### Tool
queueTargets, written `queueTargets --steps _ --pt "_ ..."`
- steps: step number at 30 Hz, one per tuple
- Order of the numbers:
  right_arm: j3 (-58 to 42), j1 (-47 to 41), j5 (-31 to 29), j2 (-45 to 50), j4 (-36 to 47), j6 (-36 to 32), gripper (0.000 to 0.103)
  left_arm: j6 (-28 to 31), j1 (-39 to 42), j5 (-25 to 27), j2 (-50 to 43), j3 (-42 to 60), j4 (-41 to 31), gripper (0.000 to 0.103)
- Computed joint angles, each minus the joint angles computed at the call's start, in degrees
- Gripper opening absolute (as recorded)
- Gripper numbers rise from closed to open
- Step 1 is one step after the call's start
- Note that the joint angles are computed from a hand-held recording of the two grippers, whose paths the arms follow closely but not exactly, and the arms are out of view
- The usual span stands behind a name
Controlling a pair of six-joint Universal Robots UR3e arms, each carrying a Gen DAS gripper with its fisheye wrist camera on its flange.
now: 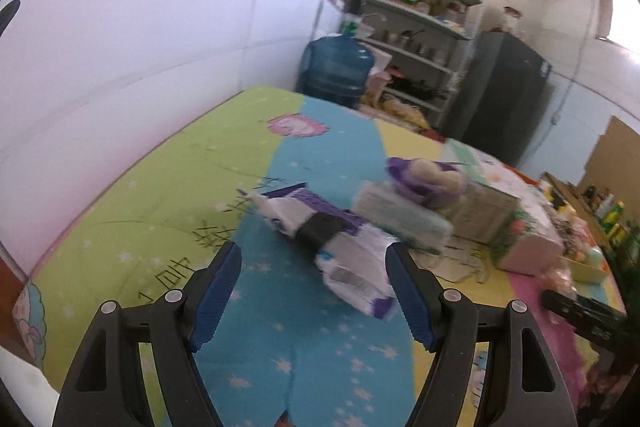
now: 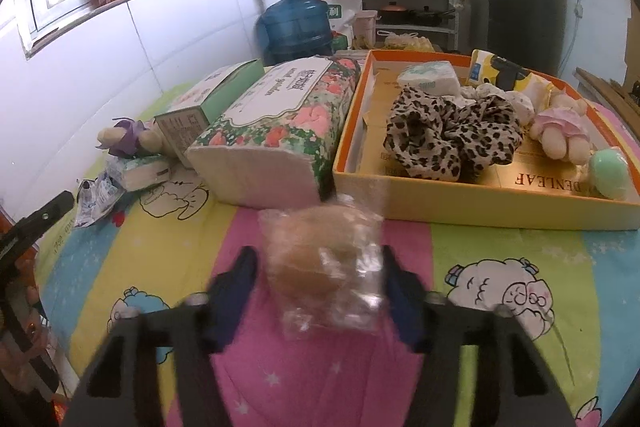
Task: Organize soft objects
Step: 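Grasp the white-purple packet with the left gripper while the right gripper grasps the clear bread bag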
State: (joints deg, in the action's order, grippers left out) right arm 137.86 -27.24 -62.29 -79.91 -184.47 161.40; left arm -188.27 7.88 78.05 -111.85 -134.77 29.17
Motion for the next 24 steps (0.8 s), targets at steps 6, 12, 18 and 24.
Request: queueTargets --steps 6,12,18,24 --pt "0.15 -0.04 0.18 0.53 -0.88 -0.15 0.052 -2.7 -0.1 0.58 -3.22 6.09 -6.29 0.076" --pt "0.39 0.07 0.15 0.85 -1.77 -0.11 0.052 -2.32 -1.38 1.9 -5.49 9.24 -8.01 0.029" --pt "0.57 0.17 0.35 0.9 -2.22 0.42 0.052 -1.76 -0.86 1.04 -6.15 8.26 -4.58 0.016" --pt "0.99 -0.07 0.72 0.63 -2.53 0.11 0.051 -1.94 0.2 0.58 -2.76 3.25 0.71 0.015"
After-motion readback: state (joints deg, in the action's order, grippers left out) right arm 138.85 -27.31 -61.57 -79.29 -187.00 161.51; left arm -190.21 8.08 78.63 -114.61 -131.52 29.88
